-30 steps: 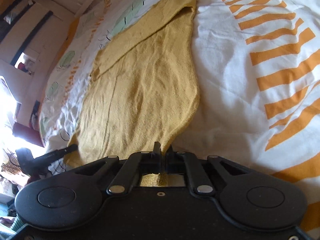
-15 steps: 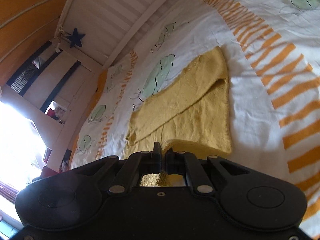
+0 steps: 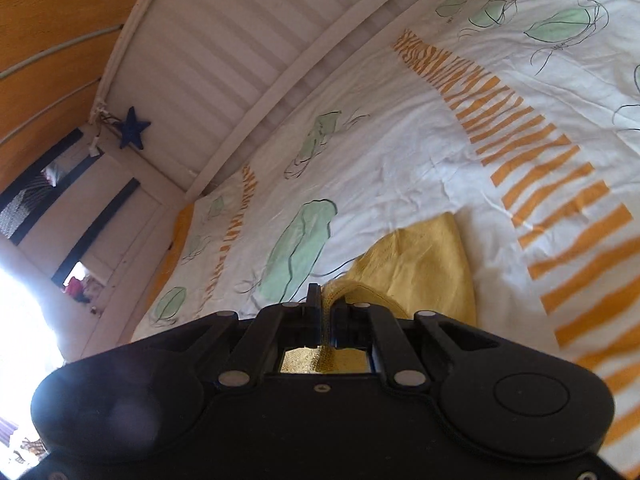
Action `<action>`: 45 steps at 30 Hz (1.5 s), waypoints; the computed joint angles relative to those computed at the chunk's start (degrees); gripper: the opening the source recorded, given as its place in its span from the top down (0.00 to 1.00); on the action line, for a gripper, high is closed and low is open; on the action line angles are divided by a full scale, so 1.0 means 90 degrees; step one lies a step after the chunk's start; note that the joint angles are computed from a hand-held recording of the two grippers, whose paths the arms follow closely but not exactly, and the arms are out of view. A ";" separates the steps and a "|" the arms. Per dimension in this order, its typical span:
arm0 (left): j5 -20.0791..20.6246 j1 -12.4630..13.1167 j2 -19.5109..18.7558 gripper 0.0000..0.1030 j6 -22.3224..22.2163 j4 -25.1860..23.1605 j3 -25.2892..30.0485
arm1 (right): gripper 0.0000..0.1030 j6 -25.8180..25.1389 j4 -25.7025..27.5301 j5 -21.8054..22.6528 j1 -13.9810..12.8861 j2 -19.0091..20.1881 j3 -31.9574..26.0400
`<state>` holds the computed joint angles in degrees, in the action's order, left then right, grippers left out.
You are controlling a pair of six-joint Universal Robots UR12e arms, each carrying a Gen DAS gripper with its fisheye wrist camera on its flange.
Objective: Fold small clothes
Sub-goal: 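Lift the hem with both grippers and fold it over toward the collar, then lay the hem down, open both grippers and lift them away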
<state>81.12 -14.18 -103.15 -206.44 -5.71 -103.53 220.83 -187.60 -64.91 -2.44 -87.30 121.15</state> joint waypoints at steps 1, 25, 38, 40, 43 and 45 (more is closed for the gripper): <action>0.0052 -0.0012 -0.0100 0.95 0.0009 -0.0076 0.0106 | 0.89 0.0042 0.0025 -0.0023 -0.0003 0.0102 -0.0074; 0.1039 -0.0410 -0.0403 0.49 0.1795 -0.1019 0.0533 | 0.33 -0.1658 0.0968 -0.2024 0.0663 0.0525 -0.0683; 0.0938 -0.0643 -0.0658 0.49 0.2640 -0.1968 0.0636 | 0.33 -0.4025 0.2376 -0.2724 0.1525 0.0740 -0.1032; 0.0939 -0.0638 -0.0728 0.48 0.2673 -0.1969 0.0718 | 0.31 -0.4106 0.2342 -0.2834 0.1568 0.0828 -0.1089; 0.0950 -0.0612 -0.0869 0.48 0.2673 -0.2049 0.0936 | 0.30 -0.4050 0.2357 -0.2883 0.1552 0.0984 -0.1273; 0.0950 -0.0591 -0.0974 0.48 0.2616 -0.2083 0.1092 | 0.30 -0.3956 0.2373 -0.2888 0.1515 0.1106 -0.1432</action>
<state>89.66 -19.49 -111.92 -182.90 -24.46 -93.70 185.23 -166.24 -90.90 11.20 -77.34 108.26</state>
